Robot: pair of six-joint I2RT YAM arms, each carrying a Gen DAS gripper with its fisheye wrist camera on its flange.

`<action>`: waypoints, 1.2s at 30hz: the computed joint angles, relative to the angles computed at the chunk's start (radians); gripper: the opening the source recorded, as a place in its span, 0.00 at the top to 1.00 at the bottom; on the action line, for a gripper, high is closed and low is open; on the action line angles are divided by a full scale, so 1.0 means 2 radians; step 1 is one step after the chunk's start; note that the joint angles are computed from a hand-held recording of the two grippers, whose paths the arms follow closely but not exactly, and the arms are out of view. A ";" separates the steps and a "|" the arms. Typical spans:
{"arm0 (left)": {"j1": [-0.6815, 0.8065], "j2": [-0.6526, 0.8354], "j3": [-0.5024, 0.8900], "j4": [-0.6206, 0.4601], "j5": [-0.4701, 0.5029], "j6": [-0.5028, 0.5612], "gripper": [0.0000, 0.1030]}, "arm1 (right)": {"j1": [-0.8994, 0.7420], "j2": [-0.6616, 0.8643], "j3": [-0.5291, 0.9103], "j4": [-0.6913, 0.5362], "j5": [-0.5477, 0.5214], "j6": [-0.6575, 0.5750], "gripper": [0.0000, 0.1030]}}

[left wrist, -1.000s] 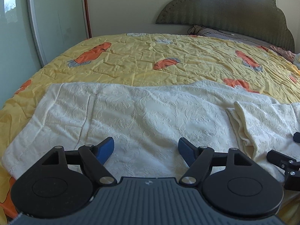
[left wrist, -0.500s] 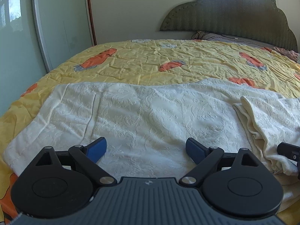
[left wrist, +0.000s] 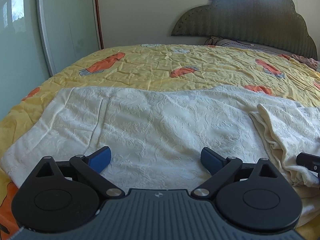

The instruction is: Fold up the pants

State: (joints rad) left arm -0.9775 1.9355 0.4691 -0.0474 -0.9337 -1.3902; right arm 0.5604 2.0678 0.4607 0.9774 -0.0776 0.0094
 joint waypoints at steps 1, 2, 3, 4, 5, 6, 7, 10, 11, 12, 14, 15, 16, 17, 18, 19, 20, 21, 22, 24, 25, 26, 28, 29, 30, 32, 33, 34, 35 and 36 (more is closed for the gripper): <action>0.000 0.000 0.000 0.000 0.000 0.000 0.06 | 0.000 0.000 0.000 0.001 0.000 0.001 0.00; 0.000 0.000 0.000 -0.001 0.000 -0.001 0.05 | 0.000 0.000 0.000 0.000 0.000 0.000 0.00; 0.000 0.000 0.000 -0.001 0.000 -0.001 0.05 | 0.000 0.000 0.000 0.000 0.000 0.000 0.00; 0.000 0.000 0.000 -0.001 0.000 -0.001 0.05 | 0.000 0.000 0.000 0.000 0.000 0.000 0.00; 0.000 0.000 0.000 -0.001 0.000 -0.001 0.05 | 0.000 0.000 0.000 0.000 0.000 0.000 0.00; 0.000 0.000 0.000 -0.001 0.000 -0.001 0.05 | 0.000 0.000 0.000 0.000 0.000 0.000 0.00; 0.000 0.000 0.000 -0.001 0.000 -0.001 0.05 | 0.000 0.000 0.000 0.000 0.001 0.000 0.00; -0.001 0.000 0.001 -0.003 0.000 -0.002 0.04 | 0.000 0.000 0.000 0.000 0.001 0.000 0.00; -0.001 0.000 0.001 -0.003 0.000 -0.002 0.04 | 0.000 0.000 0.000 0.000 0.001 0.000 0.00; -0.001 0.000 0.001 -0.003 0.000 -0.002 0.04 | 0.001 0.000 0.000 0.000 0.001 0.000 0.00; -0.002 0.001 0.003 -0.008 -0.001 -0.006 0.04 | -0.001 0.000 0.000 -0.001 -0.001 -0.001 0.00; -0.002 0.001 0.003 -0.008 -0.001 -0.006 0.04 | 0.000 0.000 0.000 0.000 0.001 -0.001 0.00; -0.001 0.001 0.003 -0.008 -0.001 -0.006 0.04 | -0.001 0.000 0.001 -0.001 0.000 -0.001 0.00; -0.001 0.001 0.003 -0.008 -0.001 -0.006 0.04 | 0.001 0.000 0.001 -0.001 0.002 -0.001 0.00; -0.001 0.001 0.003 -0.008 -0.001 -0.006 0.04 | 0.000 0.000 0.001 -0.001 0.002 -0.002 0.00; -0.001 0.001 0.003 -0.008 -0.001 -0.006 0.04 | 0.000 0.000 0.001 -0.001 0.001 -0.001 0.00; -0.001 0.001 0.003 -0.008 -0.001 -0.006 0.04 | 0.000 0.001 0.001 -0.001 0.002 -0.001 0.00; -0.001 0.001 0.003 -0.008 -0.001 -0.006 0.03 | 0.000 0.001 0.001 -0.001 0.001 -0.001 0.00; -0.001 0.001 0.003 -0.008 -0.001 -0.006 0.04 | -0.001 0.001 0.001 0.000 0.000 -0.001 0.00; -0.001 0.001 0.003 -0.008 -0.001 -0.006 0.04 | 0.000 0.002 0.002 -0.001 -0.002 0.001 0.00; -0.001 0.001 0.003 -0.008 -0.001 -0.006 0.03 | 0.000 0.003 0.001 0.002 -0.001 0.002 0.00; -0.001 0.001 0.003 -0.008 -0.001 -0.006 0.04 | 0.000 0.003 0.001 0.002 0.000 0.001 0.00; -0.001 0.001 0.003 -0.008 -0.001 -0.006 0.04 | 0.000 0.003 0.001 0.002 -0.001 0.001 0.00; -0.001 0.001 0.003 -0.008 -0.001 -0.006 0.04 | 0.001 0.003 0.001 0.001 0.000 0.002 0.00; -0.001 0.001 0.003 -0.008 -0.001 -0.006 0.03 | 0.002 0.003 0.001 0.002 0.001 0.002 0.00; -0.001 0.001 0.003 -0.008 -0.001 -0.006 0.03 | 0.001 0.002 0.001 0.001 0.002 0.001 0.00; -0.001 0.001 0.003 -0.008 -0.001 -0.006 0.03 | 0.001 0.002 0.001 0.001 0.002 0.001 0.00; -0.001 0.001 0.003 -0.008 -0.001 -0.006 0.03 | 0.000 0.002 0.001 0.001 0.000 0.001 0.00; -0.001 0.001 0.003 -0.008 -0.001 -0.006 0.03 | -0.001 0.002 0.001 0.001 -0.001 0.001 0.00; -0.001 0.001 0.003 -0.008 -0.001 -0.007 0.03 | 0.000 0.002 0.000 0.002 0.000 0.002 0.00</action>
State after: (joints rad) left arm -0.9792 1.9375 0.4750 -0.0635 -0.9354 -1.4033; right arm 0.5607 2.0728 0.4615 0.9813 -0.0786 0.0128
